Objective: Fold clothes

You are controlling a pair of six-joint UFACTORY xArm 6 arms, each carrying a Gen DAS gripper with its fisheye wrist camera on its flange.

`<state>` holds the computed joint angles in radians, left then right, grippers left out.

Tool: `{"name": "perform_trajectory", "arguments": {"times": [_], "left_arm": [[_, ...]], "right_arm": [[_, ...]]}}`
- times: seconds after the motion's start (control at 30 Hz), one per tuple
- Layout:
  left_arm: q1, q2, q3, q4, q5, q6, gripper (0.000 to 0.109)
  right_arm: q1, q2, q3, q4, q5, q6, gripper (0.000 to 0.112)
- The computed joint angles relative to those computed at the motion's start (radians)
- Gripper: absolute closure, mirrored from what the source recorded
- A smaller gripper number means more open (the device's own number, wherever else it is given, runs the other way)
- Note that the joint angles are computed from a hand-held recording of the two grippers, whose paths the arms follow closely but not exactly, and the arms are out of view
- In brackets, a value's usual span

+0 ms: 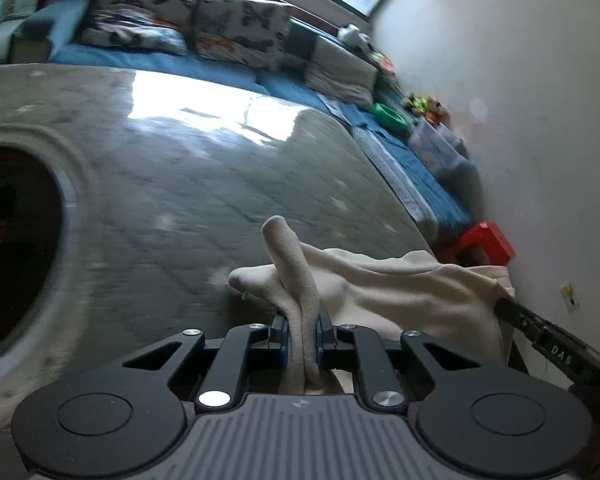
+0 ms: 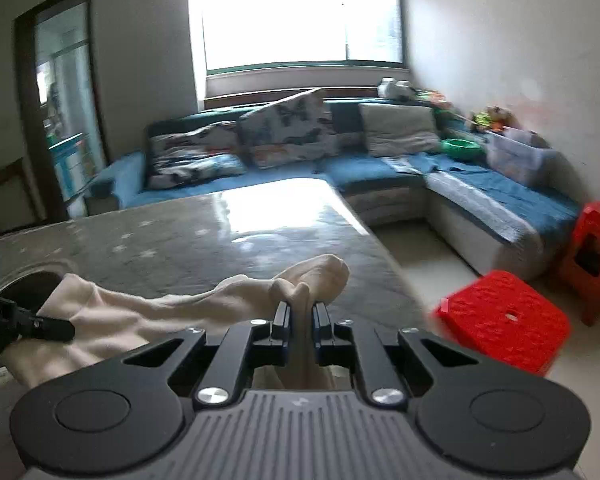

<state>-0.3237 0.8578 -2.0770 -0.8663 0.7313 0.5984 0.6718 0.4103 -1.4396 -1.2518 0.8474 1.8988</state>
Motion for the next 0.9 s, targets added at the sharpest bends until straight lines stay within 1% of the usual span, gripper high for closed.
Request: {"name": "perform_trajectory", "arguments": {"times": [0.07, 0.17, 0.3, 0.33, 0.43, 0.5, 0.53, 0.57, 0.63, 0.7, 0.77, 0.87, 0.9], "left_arm": [[-0.026, 0.012, -0.014, 0.014, 0.000, 0.008, 0.095], [-0.064, 0.021, -0.017, 0.047, -0.024, 0.008, 0.095], [-0.093, 0.057, -0.052, 0.125, -0.014, -0.033, 0.094], [-0.100, 0.062, -0.050, 0.155, -0.024, -0.054, 0.093], [-0.107, 0.058, -0.028, 0.216, -0.052, -0.087, 0.082], [-0.110, 0.053, -0.017, 0.248, -0.074, -0.100, 0.076], [-0.111, 0.050, -0.011, 0.264, -0.085, -0.107, 0.069], [-0.114, 0.046, -0.007, 0.287, -0.102, -0.119, 0.066], [-0.120, 0.026, 0.027, 0.314, -0.153, -0.109, 0.065], [-0.128, 0.003, 0.066, 0.336, -0.201, -0.093, 0.061], [-0.137, -0.030, 0.118, 0.299, -0.236, -0.034, 0.059], [-0.151, -0.055, 0.160, 0.250, -0.256, 0.047, 0.055], [-0.156, -0.062, 0.174, 0.240, -0.265, 0.073, 0.055]], "right_arm": [[-0.003, -0.032, 0.050, -0.002, 0.027, 0.028, 0.103], [-0.006, -0.061, 0.107, 0.011, 0.055, 0.049, 0.103], [-0.024, -0.068, 0.157, 0.058, 0.053, 0.066, 0.102], [-0.029, -0.065, 0.165, 0.073, 0.047, 0.069, 0.102], [-0.040, -0.064, 0.195, 0.107, 0.035, 0.082, 0.100], [-0.039, -0.062, 0.199, 0.120, 0.048, 0.078, 0.100], [-0.036, -0.062, 0.199, 0.122, 0.056, 0.079, 0.099], [-0.033, -0.065, 0.200, 0.118, 0.062, 0.084, 0.099], [-0.029, -0.068, 0.198, 0.103, 0.068, 0.084, 0.099], [-0.028, -0.070, 0.190, 0.091, 0.045, 0.076, 0.099], [-0.038, -0.065, 0.175, 0.077, -0.018, 0.062, 0.099], [-0.066, -0.027, 0.130, 0.067, -0.122, 0.031, 0.098], [-0.072, -0.005, 0.102, 0.072, -0.144, 0.014, 0.097]]}}
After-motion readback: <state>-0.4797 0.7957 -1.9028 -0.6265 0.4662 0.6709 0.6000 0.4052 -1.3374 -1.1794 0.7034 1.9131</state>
